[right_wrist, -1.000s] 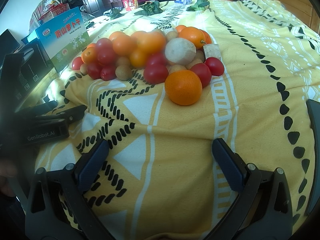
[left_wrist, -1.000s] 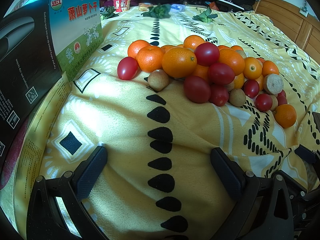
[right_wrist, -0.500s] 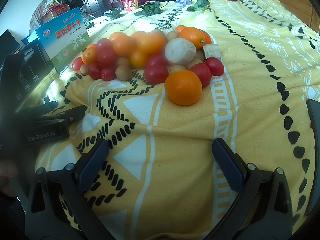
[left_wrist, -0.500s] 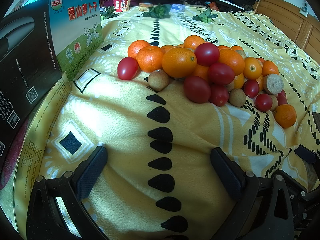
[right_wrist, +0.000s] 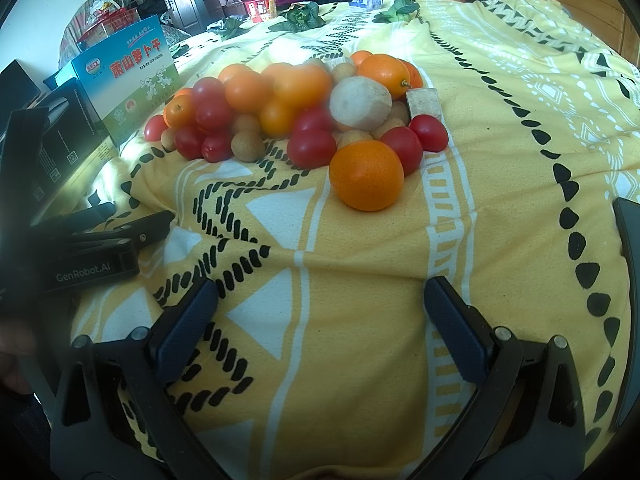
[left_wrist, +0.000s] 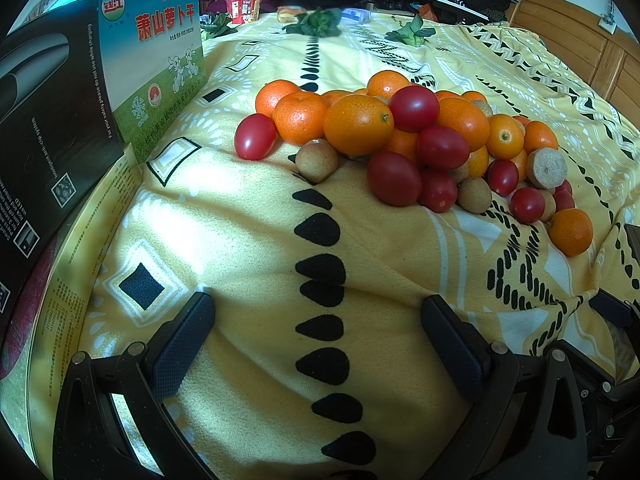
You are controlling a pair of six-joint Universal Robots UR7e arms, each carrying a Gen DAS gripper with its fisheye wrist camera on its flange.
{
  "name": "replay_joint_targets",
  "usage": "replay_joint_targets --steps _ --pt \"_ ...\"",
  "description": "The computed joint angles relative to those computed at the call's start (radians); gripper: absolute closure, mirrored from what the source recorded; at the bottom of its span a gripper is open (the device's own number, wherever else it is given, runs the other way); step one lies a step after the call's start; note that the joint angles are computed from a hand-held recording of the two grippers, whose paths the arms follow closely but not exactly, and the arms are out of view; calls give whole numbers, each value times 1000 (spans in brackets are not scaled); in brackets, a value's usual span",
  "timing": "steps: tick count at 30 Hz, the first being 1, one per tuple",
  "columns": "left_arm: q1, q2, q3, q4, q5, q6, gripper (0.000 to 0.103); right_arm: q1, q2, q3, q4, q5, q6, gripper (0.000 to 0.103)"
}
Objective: Organize fruits
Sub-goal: 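Grasp a large orange with the right tool while the left tool grasps another orange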
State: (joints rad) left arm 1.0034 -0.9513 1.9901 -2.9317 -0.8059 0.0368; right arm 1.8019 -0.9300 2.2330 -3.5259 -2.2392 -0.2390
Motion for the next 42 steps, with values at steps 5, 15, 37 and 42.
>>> replay_joint_targets --steps 5,15,37,42 --pt "0 0 0 0 1 0 0 0 -1 0 1 0 0 0" --pt "1 -32 30 -21 -40 13 0 26 -108 5 160 102 94 19" --pt "35 -26 -141 45 -245 -75 58 9 112 -242 159 101 95 64" --pt "82 16 -253 149 -336 -224 58 4 131 -255 148 130 106 64"
